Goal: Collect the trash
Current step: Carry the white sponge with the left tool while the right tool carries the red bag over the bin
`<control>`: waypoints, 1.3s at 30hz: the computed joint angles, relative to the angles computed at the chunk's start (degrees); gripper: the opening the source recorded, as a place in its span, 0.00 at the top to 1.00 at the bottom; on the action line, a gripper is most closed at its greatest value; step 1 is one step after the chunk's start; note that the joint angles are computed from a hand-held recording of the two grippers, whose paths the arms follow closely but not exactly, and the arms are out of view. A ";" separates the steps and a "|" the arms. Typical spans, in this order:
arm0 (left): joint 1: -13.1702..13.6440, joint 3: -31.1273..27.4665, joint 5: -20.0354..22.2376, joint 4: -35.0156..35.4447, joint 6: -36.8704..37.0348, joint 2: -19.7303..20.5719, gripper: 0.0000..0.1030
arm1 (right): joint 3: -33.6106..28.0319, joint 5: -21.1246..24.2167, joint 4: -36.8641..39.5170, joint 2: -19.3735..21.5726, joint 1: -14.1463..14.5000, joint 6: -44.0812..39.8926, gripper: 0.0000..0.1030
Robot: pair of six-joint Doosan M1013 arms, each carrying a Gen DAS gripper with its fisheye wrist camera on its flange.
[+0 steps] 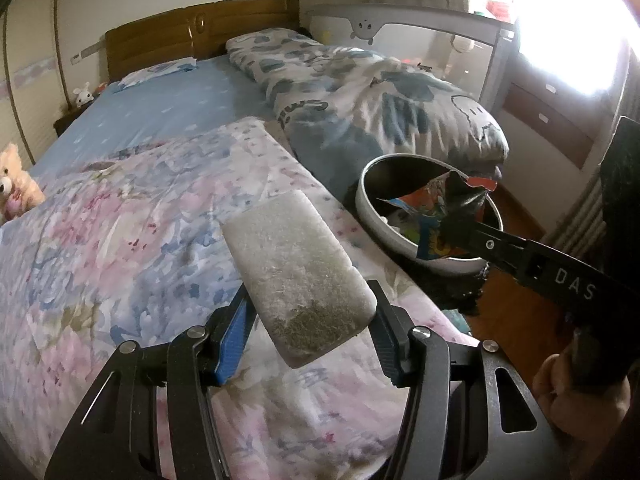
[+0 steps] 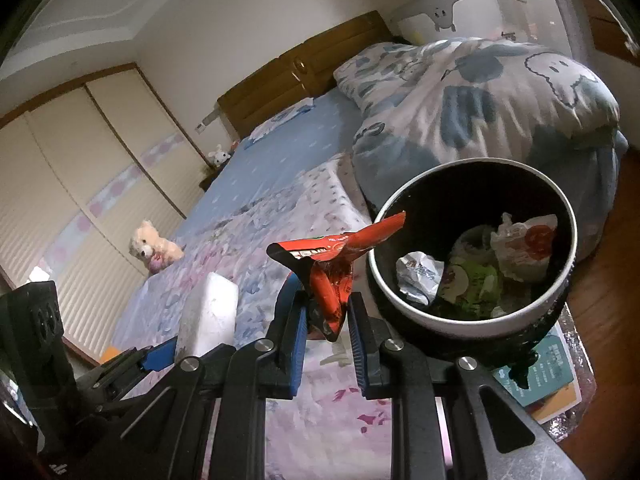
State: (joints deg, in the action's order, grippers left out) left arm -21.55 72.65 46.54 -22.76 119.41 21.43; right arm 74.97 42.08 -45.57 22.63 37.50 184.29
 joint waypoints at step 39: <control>-4.24 -4.42 2.16 -1.18 3.38 2.64 0.48 | 6.41 2.50 -4.52 -4.63 -1.80 8.20 0.81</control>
